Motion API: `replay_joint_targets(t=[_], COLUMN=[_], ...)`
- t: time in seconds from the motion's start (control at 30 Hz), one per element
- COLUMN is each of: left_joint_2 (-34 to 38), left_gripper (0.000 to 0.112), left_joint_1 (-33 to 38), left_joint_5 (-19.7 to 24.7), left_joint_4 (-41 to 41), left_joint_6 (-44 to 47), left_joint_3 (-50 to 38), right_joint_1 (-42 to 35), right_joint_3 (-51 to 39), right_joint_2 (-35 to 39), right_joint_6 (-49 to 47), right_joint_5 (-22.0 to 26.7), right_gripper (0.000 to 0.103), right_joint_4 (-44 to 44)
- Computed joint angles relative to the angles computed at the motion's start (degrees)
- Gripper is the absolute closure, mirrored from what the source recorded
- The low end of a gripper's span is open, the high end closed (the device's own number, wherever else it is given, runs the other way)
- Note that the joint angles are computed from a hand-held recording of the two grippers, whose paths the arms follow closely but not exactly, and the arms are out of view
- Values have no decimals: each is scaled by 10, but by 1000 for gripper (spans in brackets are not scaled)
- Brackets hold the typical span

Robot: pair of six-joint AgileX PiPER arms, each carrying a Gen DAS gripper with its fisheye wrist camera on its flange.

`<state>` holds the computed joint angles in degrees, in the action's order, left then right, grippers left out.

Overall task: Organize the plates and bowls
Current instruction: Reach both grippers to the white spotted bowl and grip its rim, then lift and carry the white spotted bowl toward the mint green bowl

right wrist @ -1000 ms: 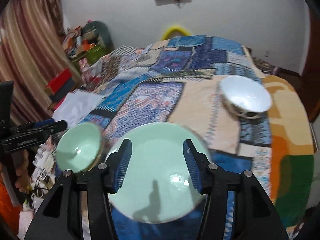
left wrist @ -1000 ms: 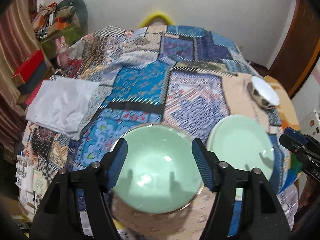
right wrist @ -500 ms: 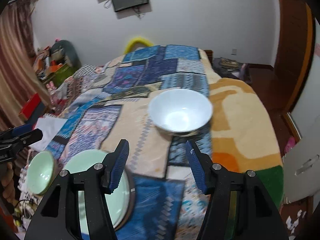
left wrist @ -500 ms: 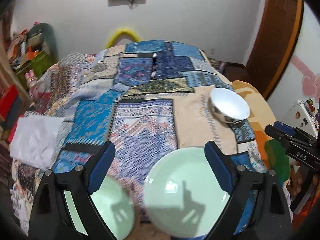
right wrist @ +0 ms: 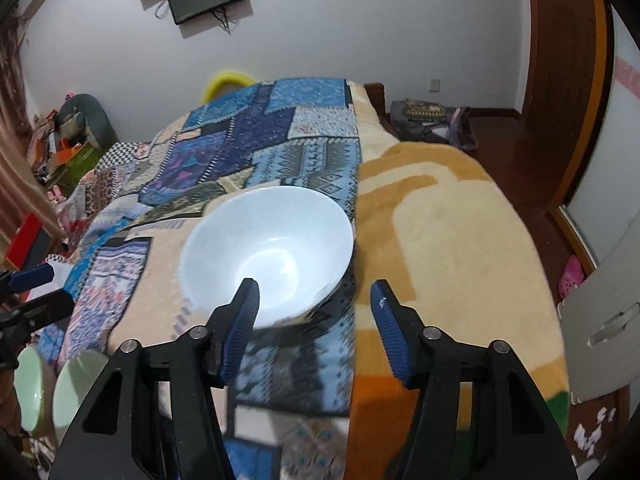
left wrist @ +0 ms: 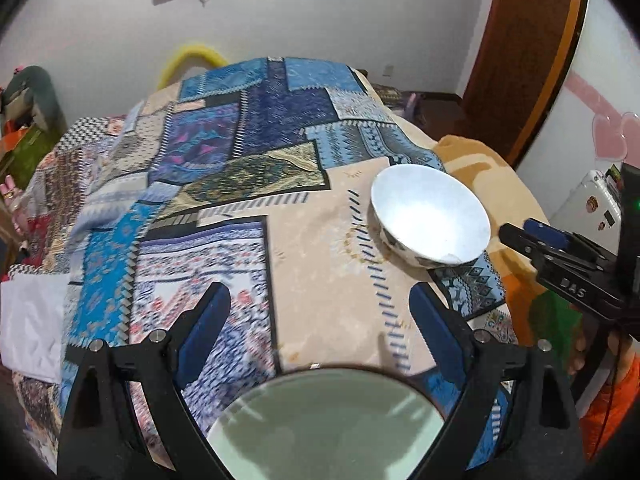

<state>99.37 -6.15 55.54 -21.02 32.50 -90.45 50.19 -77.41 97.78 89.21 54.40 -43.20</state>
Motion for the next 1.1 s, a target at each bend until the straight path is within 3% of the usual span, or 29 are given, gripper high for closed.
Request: replay_joint_targets(t=[0.07,0.37,0.43,0.67,0.8,0.93,1.0,1.1], left_joint_2=[24,92,101,137,168,210,223,229], left_gripper=[21,21,21,22,38,53,71,77], left_joint_1=[-13,-58,-66,-75,-79,-76,-76,-76], left_joint_5=[-2,-18,-29,-31,-4,58,75,80], left_joint_4=[5,27,38,52,62,53,56,46], left_joint_6=[-8,-21,-32,-58,-83,-101,-107,-103], left_joint_3=[-16,-66,-70,-102,-139,-189,-199,-194], right_joint_1=[-20,-78,-88,-83,-81,-72,-71,-71], right_joint_3=[6,30,31,36,44,27,28,18], right_joint_2=[5,20,23,24,14,28,27,34], right_joint_6=[-13,-47,-64,-88,-125,-151,-158,-162], right_joint_5=[-21,-92,-111,-131,-164,-163,-167,-161], right_gripper=[66,75,84,84,84,84,84,84], right_joint_4=[12,42,57,59,91,108,119,126])
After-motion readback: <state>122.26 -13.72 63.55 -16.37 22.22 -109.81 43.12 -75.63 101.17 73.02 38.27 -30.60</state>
